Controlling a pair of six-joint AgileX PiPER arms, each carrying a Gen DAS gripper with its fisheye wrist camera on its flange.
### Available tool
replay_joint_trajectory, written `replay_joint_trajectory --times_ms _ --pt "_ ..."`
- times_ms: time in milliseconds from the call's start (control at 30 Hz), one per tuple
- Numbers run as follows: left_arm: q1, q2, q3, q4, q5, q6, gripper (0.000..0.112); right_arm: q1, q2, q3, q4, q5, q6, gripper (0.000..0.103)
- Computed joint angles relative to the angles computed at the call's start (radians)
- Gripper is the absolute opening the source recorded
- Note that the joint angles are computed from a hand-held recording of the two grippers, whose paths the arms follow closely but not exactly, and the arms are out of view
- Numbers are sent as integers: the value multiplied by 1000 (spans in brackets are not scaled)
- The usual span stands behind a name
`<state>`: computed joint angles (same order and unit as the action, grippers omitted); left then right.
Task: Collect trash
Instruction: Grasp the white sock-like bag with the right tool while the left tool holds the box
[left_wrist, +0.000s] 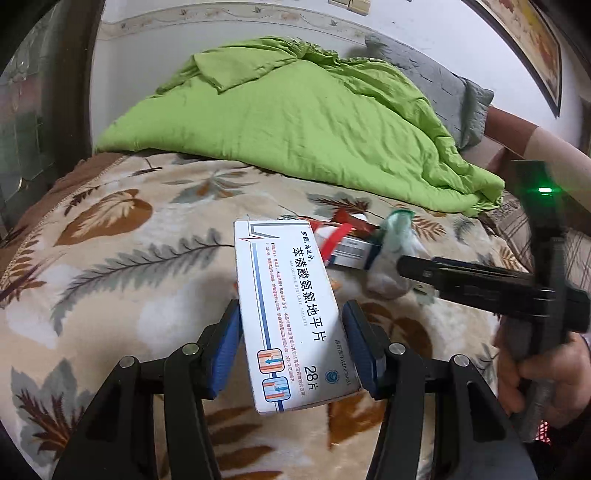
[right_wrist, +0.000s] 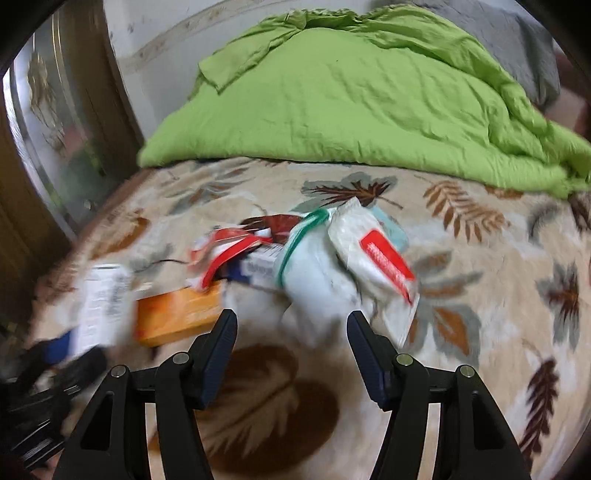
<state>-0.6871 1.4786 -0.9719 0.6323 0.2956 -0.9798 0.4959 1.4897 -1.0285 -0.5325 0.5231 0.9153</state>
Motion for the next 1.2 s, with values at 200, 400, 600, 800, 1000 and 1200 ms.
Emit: replay_joint_trajectory --times_ms 200,400,600,800,1000,1200 --pt "-24 12 -6 83 -4 -57 54 -13 51 11 -76 -39 82 13" --pt "-66 1 7 176 -18 -146 54 35 -145 174 -200 -74 272 11" --pt "-155 -13 14 387 32 -341 54 168 -356 297 -339 8 513 11" --pt "-240 -46 52 506 104 -495 54 270 -501 381 -387 108 651 11" --pt "-262 -28 38 520 132 -499 54 184 -539 415 -281 28 581 11" --pt "-282 -1 15 535 170 -490 54 207 -534 411 -309 44 599 11"
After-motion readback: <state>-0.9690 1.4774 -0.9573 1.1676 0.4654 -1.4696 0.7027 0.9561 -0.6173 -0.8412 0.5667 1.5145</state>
